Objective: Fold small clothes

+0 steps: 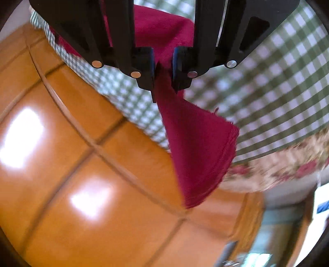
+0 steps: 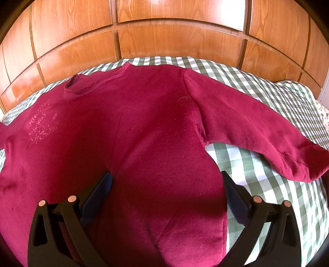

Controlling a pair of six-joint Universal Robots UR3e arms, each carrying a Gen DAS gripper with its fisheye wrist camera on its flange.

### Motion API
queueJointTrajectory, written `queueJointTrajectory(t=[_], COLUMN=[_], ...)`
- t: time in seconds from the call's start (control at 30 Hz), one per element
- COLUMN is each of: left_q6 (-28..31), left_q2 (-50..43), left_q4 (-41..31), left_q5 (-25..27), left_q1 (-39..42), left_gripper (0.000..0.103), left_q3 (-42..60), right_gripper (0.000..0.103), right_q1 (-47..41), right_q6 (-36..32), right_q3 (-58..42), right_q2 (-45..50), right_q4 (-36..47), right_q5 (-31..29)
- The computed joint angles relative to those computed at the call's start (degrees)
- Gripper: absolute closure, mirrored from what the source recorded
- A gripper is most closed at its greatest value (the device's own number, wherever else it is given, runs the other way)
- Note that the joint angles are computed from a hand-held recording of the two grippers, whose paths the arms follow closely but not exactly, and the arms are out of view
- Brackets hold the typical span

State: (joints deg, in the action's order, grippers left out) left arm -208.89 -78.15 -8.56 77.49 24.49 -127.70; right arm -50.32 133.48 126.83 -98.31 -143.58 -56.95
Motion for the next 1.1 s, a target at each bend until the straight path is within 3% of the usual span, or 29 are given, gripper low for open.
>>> queueJointTrajectory(t=[0.13, 0.5, 0.73, 1.0, 1.07, 1.1], left_q6=[-3.3, -2.6, -3.1, 0.9, 2.2, 2.4], left_q2=[-5.8, -30.8, -47.7, -66.8, -70.0, -70.6], left_q4=[-0.1, -8.4, -19.0, -35.7, -37.3, -37.5], left_q5=[4.5, 18.2, 20.8, 24.0, 24.4, 23.0], left_q1=[-11.9, -40.6, -50.4, -56.7, -57.3, -57.3], left_gripper=[0.092, 0.092, 0.092, 0.092, 0.076, 0.053], left_q3=[8.2, 38.4, 61.5, 92.3, 96.9, 97.6], right_gripper=[0.002, 0.002, 0.002, 0.002, 0.002, 0.002], right_q1=[0.1, 0.1, 0.0, -0.2, -0.2, -0.3], right_q6=[0.1, 0.2, 0.5, 0.7, 0.8, 0.7], right_q3=[-0.1, -0.3, -0.3, 0.4, 0.4, 0.3], right_q2=[0.0, 0.1, 0.2, 0.3, 0.4, 0.5], right_q4=[0.0, 0.2, 0.2, -0.9, -0.8, -0.6], right_q5=[0.1, 0.2, 0.6, 0.8, 1.0, 1.1])
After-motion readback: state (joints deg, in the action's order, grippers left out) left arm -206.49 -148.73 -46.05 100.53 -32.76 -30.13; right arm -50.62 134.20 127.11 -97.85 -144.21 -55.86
